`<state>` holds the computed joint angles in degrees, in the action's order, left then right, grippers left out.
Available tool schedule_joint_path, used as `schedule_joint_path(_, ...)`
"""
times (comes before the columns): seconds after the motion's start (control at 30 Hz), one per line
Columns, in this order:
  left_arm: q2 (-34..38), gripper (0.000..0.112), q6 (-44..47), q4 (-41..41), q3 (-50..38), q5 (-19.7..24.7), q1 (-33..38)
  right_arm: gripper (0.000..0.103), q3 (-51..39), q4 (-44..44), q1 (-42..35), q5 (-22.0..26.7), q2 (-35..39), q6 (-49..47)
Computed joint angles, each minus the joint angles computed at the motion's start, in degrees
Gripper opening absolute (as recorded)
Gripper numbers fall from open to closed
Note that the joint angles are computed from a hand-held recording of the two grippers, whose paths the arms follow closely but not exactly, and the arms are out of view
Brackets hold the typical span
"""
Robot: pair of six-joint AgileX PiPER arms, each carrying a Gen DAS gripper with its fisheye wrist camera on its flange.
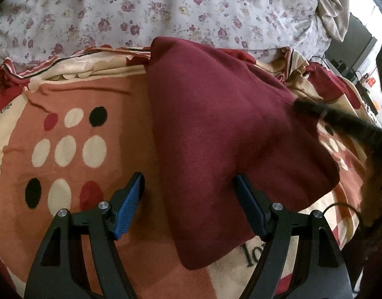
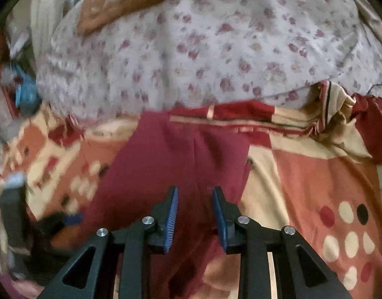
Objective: Fold small clothes
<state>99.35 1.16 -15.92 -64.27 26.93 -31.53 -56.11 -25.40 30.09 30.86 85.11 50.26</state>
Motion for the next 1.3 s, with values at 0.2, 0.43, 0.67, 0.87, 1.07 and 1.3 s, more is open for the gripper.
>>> schedule_joint_path(0.2, -0.4, 0.077, -3.6, 3.7, -0.5, 1.2, -1.0, 0.037, 3.8, 2.6, -2.9, -2.5, 1.3, 0.0)
schedule_joint_path(0.43, -1.8, 0.076, -4.6, 5.2, -2.1, 3.2, -0.8, 0.04, 5.5, 1.4, -0.2, 0.4, -5.8, 2.2)
schedule_joint_path(0.67, -0.6, 0.077, 11.3, -14.1, -3.9, 5.4, 4.1, 0.046, 8.5, 7.3, -0.7, -5.6, -1.3, -3.0)
schedule_joint_path(0.87, 3.6, 0.077, 12.4, -15.7, -7.9, 8.5, 6.0, 0.063, 12.1, 15.4, -6.4, -10.0, -7.6, -9.6)
schedule_joint_path(1.07, 5.5, 0.077, 13.3, -16.9, -10.1, 9.0, 6.0, 0.073, 10.7, 24.9, -11.1, -10.1, -6.5, -19.4)
schedule_joint_path(1.3, 6.1, 0.078, 11.3, -14.2, -11.1, 8.6, 5.1, 0.073, 2.5, 29.3, -14.7, -9.4, 0.8, -22.3)
